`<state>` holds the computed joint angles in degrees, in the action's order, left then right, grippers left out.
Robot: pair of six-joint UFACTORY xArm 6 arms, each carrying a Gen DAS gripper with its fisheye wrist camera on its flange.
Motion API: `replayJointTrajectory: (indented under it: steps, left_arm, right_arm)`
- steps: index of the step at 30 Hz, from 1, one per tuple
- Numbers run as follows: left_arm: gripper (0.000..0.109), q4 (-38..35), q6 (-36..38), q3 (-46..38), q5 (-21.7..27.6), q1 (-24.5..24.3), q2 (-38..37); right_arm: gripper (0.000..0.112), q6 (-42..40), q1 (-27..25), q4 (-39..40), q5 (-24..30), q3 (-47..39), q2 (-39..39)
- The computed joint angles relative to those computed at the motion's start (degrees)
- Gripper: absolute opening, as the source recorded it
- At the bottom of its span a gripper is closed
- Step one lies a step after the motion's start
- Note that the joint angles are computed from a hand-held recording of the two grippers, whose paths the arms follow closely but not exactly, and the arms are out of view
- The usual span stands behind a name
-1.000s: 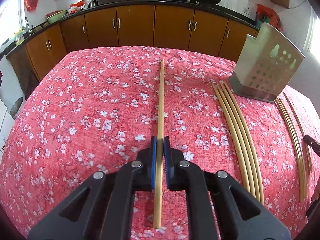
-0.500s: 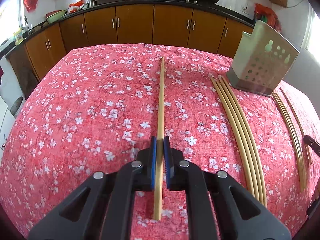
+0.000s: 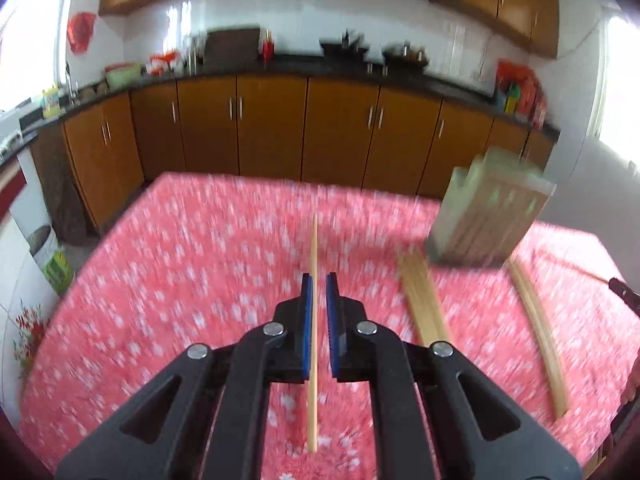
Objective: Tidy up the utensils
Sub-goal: 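Lift the right tool's chopstick upright while the left tool lifts its chopstick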
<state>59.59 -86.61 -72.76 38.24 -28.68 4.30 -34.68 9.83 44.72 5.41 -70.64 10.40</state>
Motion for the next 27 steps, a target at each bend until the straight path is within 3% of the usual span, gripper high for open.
replayJointTrajectory:
  steps: [3, 5, 8, 11, 16, 20, 23, 27]
  left_arm:
    - [0.008, 4.3, -3.4, -1.1, 0.5, 0.0, -1.6]
    - [0.008, 4.2, -2.6, -2.3, 0.7, 0.2, -1.4]
    - [0.012, -1.7, 1.9, -1.9, -2.5, 1.2, -0.6]
    - [0.026, -5.5, 6.1, -1.8, -0.2, -0.3, 2.4]
    - [0.026, -13.8, 11.8, -3.9, 1.5, -0.4, 8.5]
    - [0.023, -16.2, 11.9, -4.3, 2.5, -0.2, 10.6]
    - [0.008, -15.9, 11.5, -3.4, 2.3, -0.4, 10.2]
    - [0.008, -16.3, 12.5, -2.2, 1.1, -0.2, 9.5]
  right_arm:
    - [0.008, -7.8, 0.0, 8.4, -0.8, -1.8, -0.7]
    - [0.008, -7.9, 0.3, 8.5, -1.2, -2.5, -0.8]
    - [0.008, -10.3, 1.1, 11.1, -1.8, -2.5, -0.7]
    - [0.008, -11.4, 1.6, 12.2, -1.8, -1.5, -1.3]
    - [0.008, -11.2, 2.2, 11.7, -1.7, -0.5, -2.0]
    - [0.008, -12.7, 2.6, 12.5, -2.0, 0.0, -2.6]
    - [0.008, -12.9, 2.4, 13.2, -1.9, 0.1, -2.8]
    - [0.008, -14.0, 2.5, 14.8, -1.9, 0.0, -2.9]
